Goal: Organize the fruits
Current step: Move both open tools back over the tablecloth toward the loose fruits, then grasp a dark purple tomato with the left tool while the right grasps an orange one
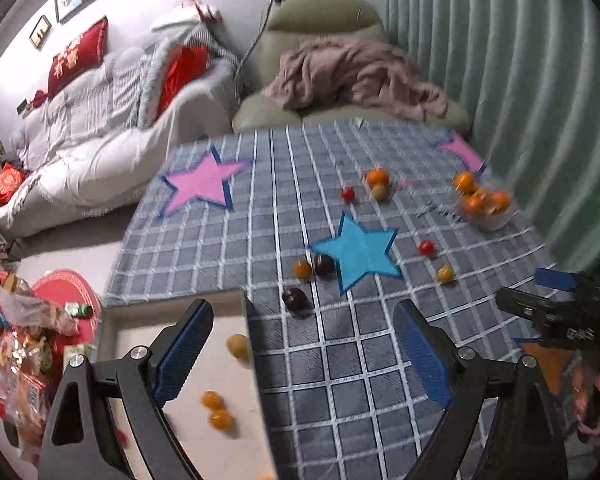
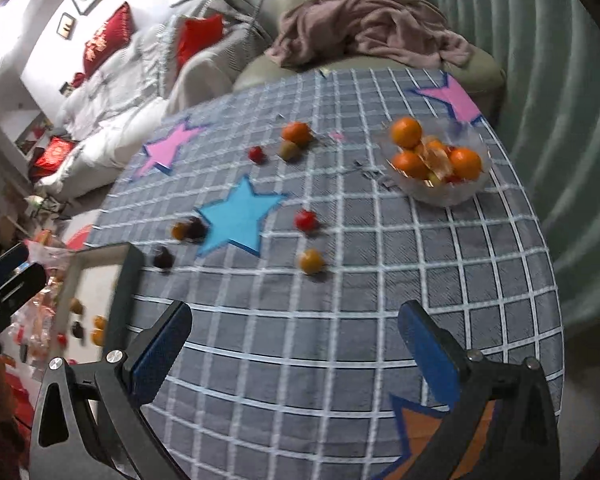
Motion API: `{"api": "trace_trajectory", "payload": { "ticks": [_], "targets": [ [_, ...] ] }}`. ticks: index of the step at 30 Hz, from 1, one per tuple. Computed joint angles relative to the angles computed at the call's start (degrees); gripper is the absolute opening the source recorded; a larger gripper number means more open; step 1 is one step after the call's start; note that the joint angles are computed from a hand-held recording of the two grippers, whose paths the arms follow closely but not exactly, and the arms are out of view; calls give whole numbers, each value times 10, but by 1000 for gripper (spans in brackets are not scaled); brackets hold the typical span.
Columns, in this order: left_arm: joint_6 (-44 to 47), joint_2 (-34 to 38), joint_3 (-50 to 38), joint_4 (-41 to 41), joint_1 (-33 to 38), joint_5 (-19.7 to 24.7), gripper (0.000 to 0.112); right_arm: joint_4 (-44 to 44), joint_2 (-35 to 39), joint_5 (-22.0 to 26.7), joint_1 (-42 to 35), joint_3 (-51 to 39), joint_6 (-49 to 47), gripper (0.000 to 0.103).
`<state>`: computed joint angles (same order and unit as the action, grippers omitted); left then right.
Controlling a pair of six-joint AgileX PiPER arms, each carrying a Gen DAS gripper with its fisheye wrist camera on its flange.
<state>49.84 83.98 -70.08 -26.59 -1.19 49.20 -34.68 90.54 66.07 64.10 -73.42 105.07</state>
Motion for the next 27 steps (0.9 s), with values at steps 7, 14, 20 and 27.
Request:
{"api": "trace_trajectory", "payload": {
  "ticks": [7, 14, 20, 27],
  "targets": [
    [-96, 53, 79, 92, -91, -158, 93, -3, 33, -65, -34, 57, -7, 103],
    [-195, 122, 71, 175, -121, -243, 92, -20, 91, -80, -70, 24, -64, 102],
    [-242, 165, 52, 225, -130, -267, 92, -37, 133, -80, -88, -13, -98, 102],
    [-230, 181, 42, 213, -135, -266, 68, -55, 168, -54, -85, -46, -113, 75]
  ]
}}
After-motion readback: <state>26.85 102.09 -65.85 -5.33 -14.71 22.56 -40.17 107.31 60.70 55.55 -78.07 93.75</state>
